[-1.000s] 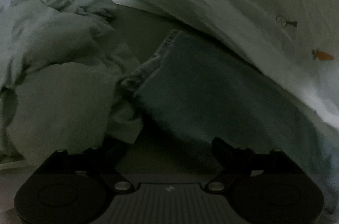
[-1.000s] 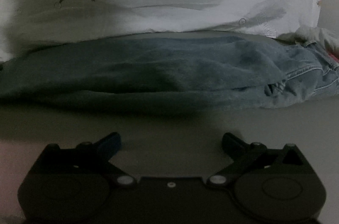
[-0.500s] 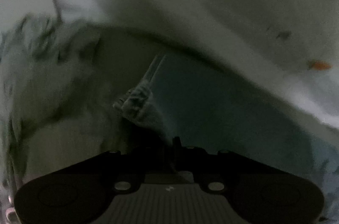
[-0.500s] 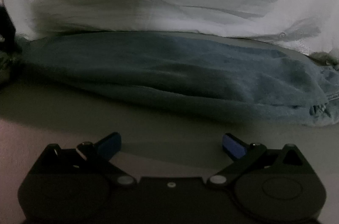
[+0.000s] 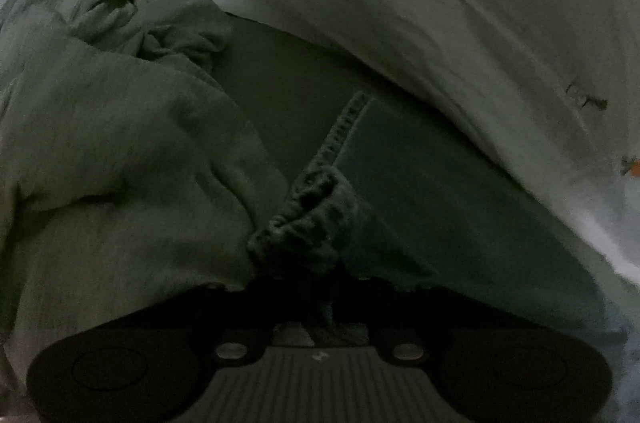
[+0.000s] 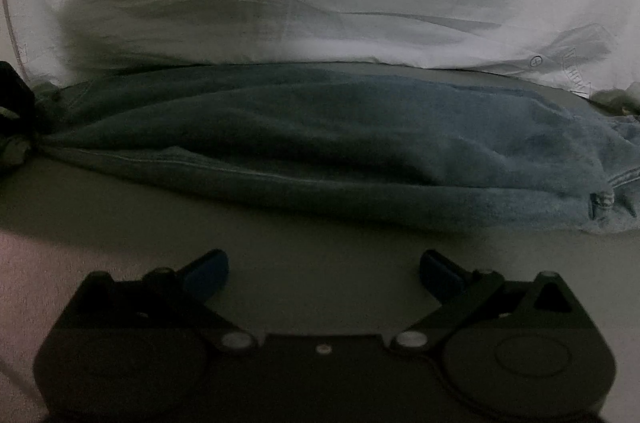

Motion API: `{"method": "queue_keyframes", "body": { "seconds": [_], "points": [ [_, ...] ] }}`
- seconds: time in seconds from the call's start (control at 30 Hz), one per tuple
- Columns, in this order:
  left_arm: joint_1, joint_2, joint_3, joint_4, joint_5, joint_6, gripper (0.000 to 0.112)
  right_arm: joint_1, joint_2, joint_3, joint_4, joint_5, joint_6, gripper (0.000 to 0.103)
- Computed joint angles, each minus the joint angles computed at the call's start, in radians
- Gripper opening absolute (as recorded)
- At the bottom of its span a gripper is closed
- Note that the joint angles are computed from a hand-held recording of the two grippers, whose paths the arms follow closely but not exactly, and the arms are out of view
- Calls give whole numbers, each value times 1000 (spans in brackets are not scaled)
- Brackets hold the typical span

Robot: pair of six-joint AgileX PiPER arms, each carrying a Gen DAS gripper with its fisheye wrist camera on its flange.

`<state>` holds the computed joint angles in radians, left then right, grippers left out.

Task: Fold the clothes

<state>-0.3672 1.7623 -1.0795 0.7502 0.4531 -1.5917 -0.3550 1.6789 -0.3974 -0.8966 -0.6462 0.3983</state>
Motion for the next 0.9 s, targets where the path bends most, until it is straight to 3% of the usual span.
{"method": "queue_keyframes", "body": {
  "seconds": [0.17,0.3,0.37,0.4,0.47,0.5,0.53,0.63,0.7,0.77,0.83,0.9],
  "points": [
    [-3,12,-35,-25,43,13,18,-5,2,-1,-8,-4,4,103],
    [18,-5,10,-46,-23,-30,17,-6,6,-4,-8,-5,3,103],
    [-9,-10,-10,-65,29,-10,17,-9,8,-3,-9,-8,0,103],
    [-29,-15,-28,-78,73,14,21,-10,8,-4,-11,-8,2,103],
    [-85,-39,-53,-71,163,26,47,-14,10,-7,-21,-10,10,103],
    [-124,-50,-62,-33,213,-4,72,-14,10,-8,-24,-9,14,103],
    [-168,-62,-63,29,261,-58,87,-11,8,-10,-27,-4,20,103],
    [-302,-88,-66,168,373,-152,91,-2,-5,-32,-74,37,75,103],
    [-338,-112,-47,155,301,-130,93,-4,-21,-58,-164,76,170,102],
    [-369,-115,-23,126,219,-134,96,-33,-42,-50,-156,79,210,97],
    [-444,-66,-37,113,232,-184,96,-64,-62,-42,-141,81,247,98],
    [-530,34,-122,88,319,-200,96,-138,-76,-40,-167,74,310,100]
  ]
}}
